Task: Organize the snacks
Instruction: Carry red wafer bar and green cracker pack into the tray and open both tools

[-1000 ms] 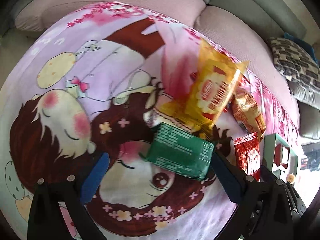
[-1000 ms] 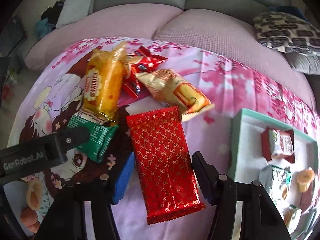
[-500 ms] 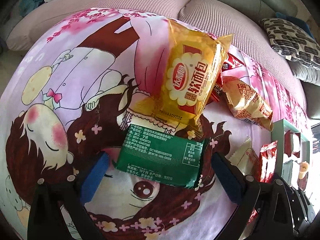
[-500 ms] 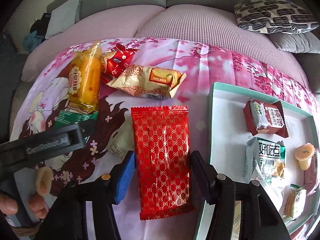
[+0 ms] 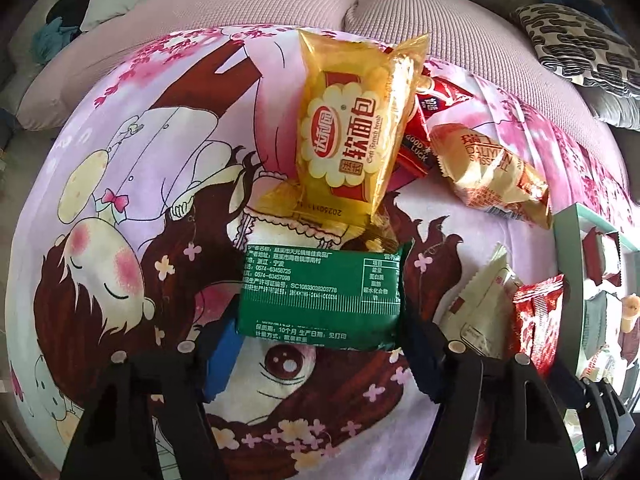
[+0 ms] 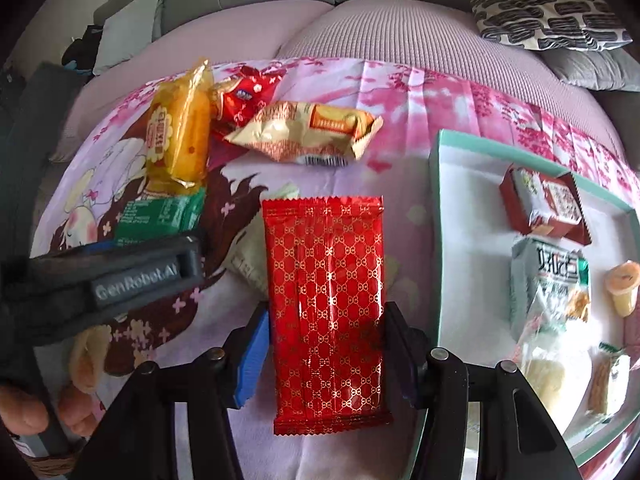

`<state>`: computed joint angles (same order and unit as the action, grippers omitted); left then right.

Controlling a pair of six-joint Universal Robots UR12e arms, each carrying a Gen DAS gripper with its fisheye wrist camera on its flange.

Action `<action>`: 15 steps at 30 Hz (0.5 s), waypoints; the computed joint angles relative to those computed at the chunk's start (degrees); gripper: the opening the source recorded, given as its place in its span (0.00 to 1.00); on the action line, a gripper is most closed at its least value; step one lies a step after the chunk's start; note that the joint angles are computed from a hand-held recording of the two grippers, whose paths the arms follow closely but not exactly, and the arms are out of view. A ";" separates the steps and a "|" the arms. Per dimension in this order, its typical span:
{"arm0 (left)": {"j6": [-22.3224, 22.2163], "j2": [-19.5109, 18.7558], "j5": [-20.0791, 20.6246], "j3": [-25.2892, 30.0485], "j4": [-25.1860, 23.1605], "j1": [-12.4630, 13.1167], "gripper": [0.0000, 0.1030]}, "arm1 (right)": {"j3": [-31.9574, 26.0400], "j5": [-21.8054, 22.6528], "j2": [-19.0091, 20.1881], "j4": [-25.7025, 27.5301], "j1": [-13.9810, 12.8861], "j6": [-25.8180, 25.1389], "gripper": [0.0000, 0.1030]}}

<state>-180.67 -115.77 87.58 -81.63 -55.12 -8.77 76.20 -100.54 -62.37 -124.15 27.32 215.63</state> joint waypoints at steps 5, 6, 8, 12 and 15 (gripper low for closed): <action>-0.39 0.57 0.18 -0.04 -0.76 -0.29 0.69 | 0.91 0.16 -0.42 -1.12 0.17 0.74 0.53; -0.51 0.91 0.08 -0.35 -0.88 -0.34 0.69 | 1.12 0.17 -0.52 -1.29 0.22 0.95 0.53; -0.79 1.37 0.27 -1.00 -0.79 -0.58 0.69 | 1.58 0.26 -0.76 -1.75 0.38 1.33 0.52; -1.17 2.10 0.98 -2.37 -0.32 -1.16 0.69 | 1.56 -0.53 -0.81 -1.14 0.76 1.24 0.50; -1.59 2.53 1.30 -2.90 -0.43 -1.56 0.69 | 2.04 -0.82 -1.15 -1.21 1.05 1.60 0.48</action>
